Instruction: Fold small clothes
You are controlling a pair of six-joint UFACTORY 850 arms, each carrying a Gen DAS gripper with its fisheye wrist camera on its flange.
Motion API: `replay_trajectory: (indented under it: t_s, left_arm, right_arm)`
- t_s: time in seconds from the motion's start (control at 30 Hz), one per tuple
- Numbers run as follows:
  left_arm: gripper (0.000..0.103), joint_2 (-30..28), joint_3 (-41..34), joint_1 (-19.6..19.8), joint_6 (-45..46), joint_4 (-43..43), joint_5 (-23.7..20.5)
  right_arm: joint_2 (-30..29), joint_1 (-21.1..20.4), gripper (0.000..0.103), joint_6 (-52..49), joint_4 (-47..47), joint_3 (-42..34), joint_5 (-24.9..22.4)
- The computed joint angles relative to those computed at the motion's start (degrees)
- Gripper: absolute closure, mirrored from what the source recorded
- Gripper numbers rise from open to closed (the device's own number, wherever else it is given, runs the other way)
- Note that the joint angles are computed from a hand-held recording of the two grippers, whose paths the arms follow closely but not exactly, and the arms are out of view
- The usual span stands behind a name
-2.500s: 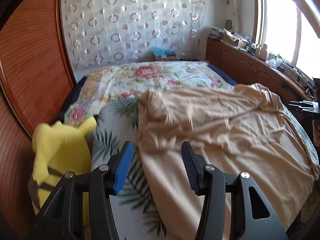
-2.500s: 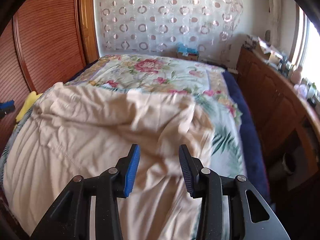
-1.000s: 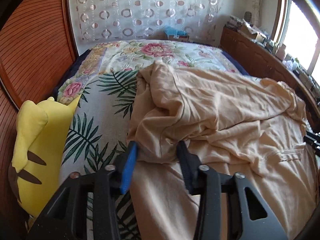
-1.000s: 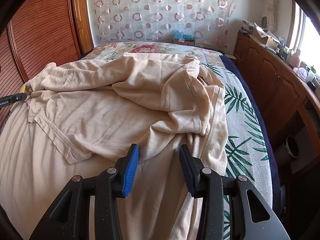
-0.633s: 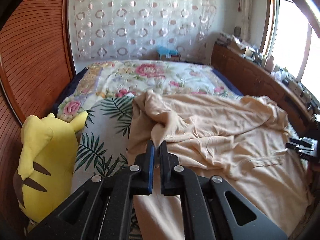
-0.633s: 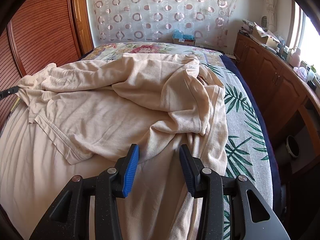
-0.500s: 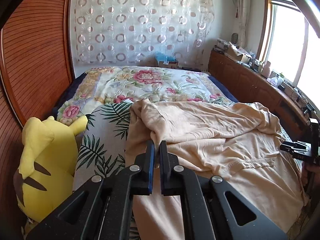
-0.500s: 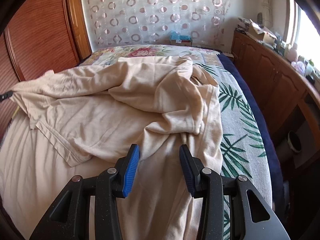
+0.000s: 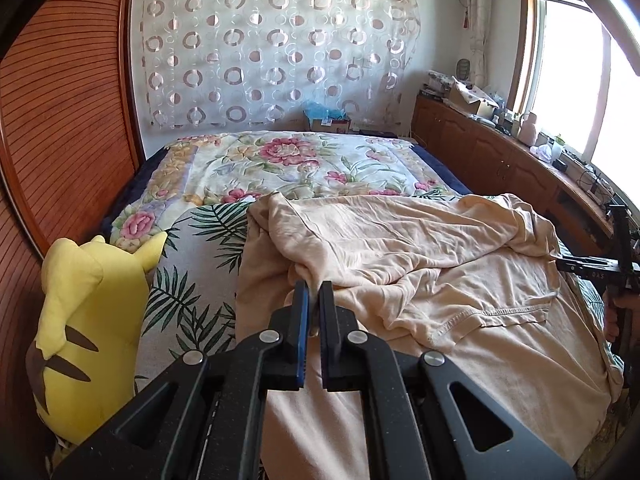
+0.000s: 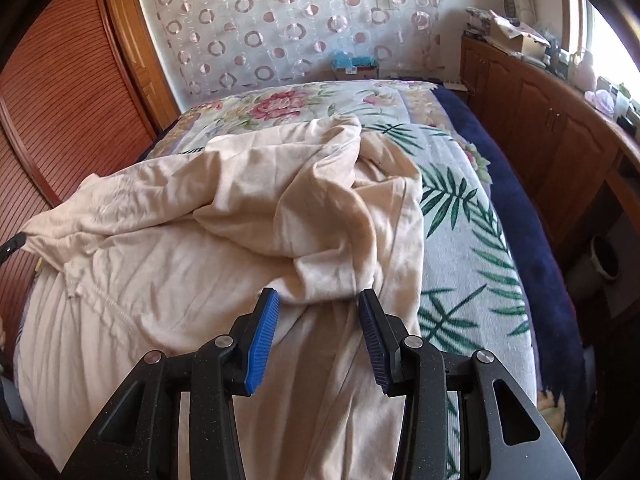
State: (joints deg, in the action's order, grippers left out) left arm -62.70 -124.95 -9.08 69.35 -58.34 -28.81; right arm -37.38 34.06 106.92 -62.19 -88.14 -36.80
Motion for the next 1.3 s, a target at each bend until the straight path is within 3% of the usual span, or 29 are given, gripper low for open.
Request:
replay_trajectory:
  t_s: [0.1, 0.27, 0.33, 0.37, 0.4, 0.43, 0.77, 1.0, 1.3]
  left_arm:
    - [0.097, 0.1, 0.42, -0.08, -0.06, 0.24, 0.22]
    - [0.097, -0.58, -0.22, 0.04, -1.27, 1.12, -0.22]
    - [0.097, -0.93, -0.86, 0.21, -1.79, 1.54, -0.57]
    - [0.097, -0.97, -0.95, 0.22, -1.71, 1.51, -0.65]
    - [0.097, -0.81, -0.67, 0.24, -1.14, 0.96, -0.56]
    - [0.097, -0.41, 0.03, 0.3, 0.1, -0.22, -0.43]
    - [0.098, 5.84, 8.35, 1.53, 15.32, -16.0, -0.8]
    - [0.098, 11.67, 16.61, 3.34, 25.47, -25.87, -3.3]
    - [0.098, 19.87, 28.93, 7.19, 32.2, -31.48, -8.53]
  right_arm:
    - [-1.35, -0.65, 0.06, -1.56, 1.87, -1.98, -2.5]
    - [-2.0, -1.6, 0.06, -0.45, 1.31, -2.72, -1.32]
    - [-2.41, -1.3, 0.078, -0.52, -0.33, -3.24, -1.06]
    - [-2.42, -1.25, 0.082, -1.33, -1.09, -3.21, -0.65]
    - [-2.72, -1.0, 0.094, -2.61, -1.3, -3.62, -1.12]
    - [-2.86, -0.66, 0.098, -3.41, -1.72, -3.84, -1.65]
    - [-0.84, 3.58, 0.099, 1.6, -12.87, -2.49, -7.52]
    - [4.63, 7.14, 0.1, 11.77, -21.21, 4.86, -8.37]
    - [12.24, 11.63, 0.1, 18.56, -25.97, 14.77, -10.73]
